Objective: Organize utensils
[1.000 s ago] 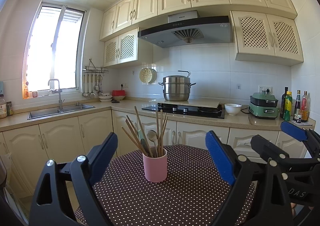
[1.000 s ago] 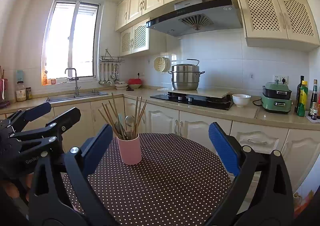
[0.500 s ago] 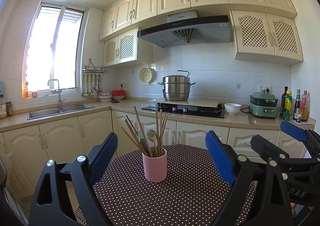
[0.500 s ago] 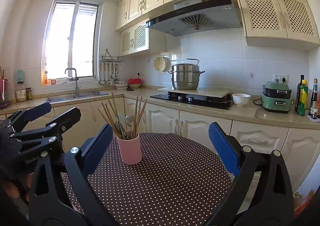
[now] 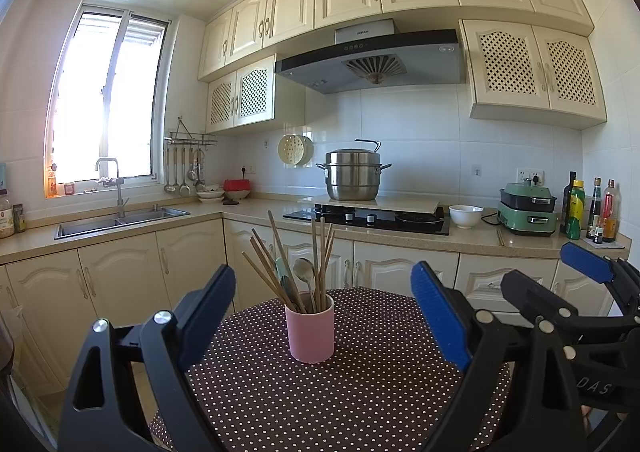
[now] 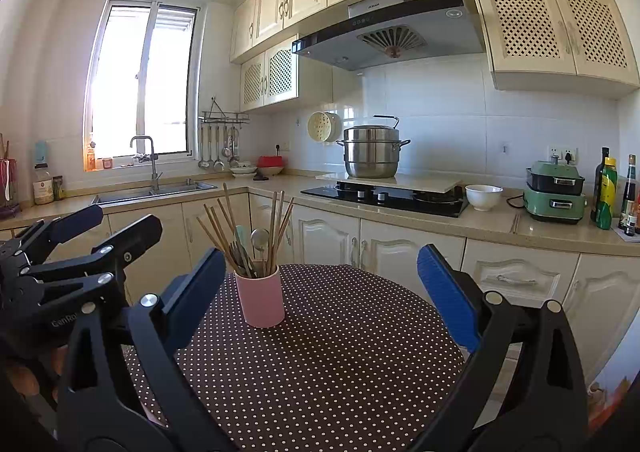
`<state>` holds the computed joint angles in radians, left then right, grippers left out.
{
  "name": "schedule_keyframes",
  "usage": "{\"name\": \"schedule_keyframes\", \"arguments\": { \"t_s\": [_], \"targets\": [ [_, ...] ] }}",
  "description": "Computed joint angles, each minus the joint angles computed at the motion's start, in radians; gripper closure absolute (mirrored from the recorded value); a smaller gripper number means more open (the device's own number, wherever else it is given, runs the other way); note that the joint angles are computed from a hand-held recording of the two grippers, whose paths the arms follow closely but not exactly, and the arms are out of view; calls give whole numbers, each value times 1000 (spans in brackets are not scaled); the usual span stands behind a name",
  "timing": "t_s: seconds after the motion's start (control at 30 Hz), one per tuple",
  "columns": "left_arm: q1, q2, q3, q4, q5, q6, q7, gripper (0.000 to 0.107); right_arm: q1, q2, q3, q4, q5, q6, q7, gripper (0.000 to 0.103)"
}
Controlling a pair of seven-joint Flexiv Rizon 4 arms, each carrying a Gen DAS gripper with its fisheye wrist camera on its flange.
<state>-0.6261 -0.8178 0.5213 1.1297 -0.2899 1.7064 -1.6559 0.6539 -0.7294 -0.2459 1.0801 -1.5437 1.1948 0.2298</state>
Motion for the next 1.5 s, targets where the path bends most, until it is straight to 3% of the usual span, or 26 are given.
{"name": "schedule_keyframes", "arguments": {
  "t_s": [1.5],
  "targets": [
    [24, 0, -35, 8, -18, 15, 42, 19, 4, -30, -25, -33, 57, 29, -30, 8]
  ]
}}
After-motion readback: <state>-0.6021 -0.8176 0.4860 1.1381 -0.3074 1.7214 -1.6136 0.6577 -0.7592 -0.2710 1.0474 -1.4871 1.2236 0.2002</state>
